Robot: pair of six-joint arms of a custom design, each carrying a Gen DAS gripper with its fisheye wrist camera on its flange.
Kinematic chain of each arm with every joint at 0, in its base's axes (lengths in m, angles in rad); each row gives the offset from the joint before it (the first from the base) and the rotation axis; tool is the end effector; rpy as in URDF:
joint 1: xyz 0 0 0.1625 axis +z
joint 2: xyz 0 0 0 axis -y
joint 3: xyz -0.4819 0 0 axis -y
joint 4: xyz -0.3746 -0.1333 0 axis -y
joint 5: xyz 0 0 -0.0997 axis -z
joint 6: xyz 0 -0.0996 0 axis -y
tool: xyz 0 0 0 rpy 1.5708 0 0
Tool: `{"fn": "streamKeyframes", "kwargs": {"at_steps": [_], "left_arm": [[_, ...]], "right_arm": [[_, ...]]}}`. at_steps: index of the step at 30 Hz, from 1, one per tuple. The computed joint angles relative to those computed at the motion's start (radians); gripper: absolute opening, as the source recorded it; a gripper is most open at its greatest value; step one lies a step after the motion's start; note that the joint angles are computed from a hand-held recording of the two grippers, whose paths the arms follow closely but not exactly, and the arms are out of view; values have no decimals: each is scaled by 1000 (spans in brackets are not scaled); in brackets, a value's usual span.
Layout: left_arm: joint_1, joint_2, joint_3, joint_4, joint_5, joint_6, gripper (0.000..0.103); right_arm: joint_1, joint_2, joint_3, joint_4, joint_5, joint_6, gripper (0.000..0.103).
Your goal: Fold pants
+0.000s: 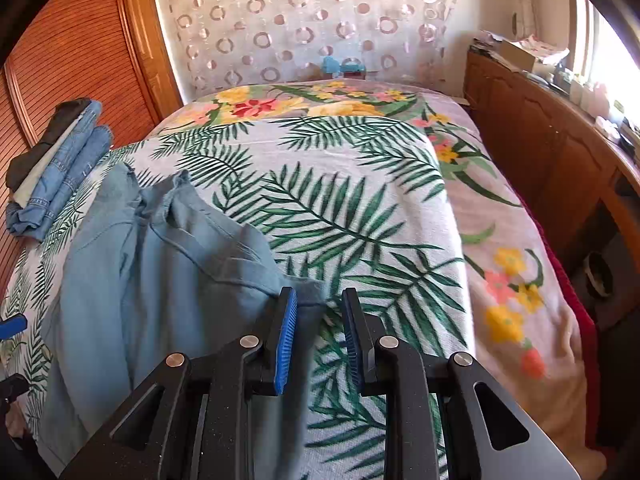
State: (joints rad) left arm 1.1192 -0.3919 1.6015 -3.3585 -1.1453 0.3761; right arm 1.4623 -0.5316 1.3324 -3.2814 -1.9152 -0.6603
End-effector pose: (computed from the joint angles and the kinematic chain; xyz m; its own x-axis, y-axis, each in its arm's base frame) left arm -0.1533 -0.7157 -0.0254 -0.7196 0.4577 -0.5222 0.6771 0.6294 -0.3813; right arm 0.0112 -0.8174 0.1590 -0.7570 -0.0846 0.6479 -0.5037 0.7070 -0.4963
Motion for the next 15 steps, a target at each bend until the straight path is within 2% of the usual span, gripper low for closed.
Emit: {"fn": "streamKeyframes", "kwargs": {"at_steps": [3, 4, 6, 11, 15], "left_arm": [[1, 0, 2, -1, 1, 0, 82], [1, 0, 0, 1, 2, 0, 82], [0, 0, 1, 0, 3, 0, 82], [4, 1, -3, 4, 3, -3, 82], [5, 3, -6, 8, 6, -2, 82]], "right_arm": [[-1, 5, 2, 1, 17, -35, 22], [-2, 4, 6, 3, 21, -48, 10], [-1, 8, 7, -8, 12, -68, 5], [4, 22, 22, -176, -52, -95, 4], [-10, 3, 40, -174, -28, -65, 4]]}}
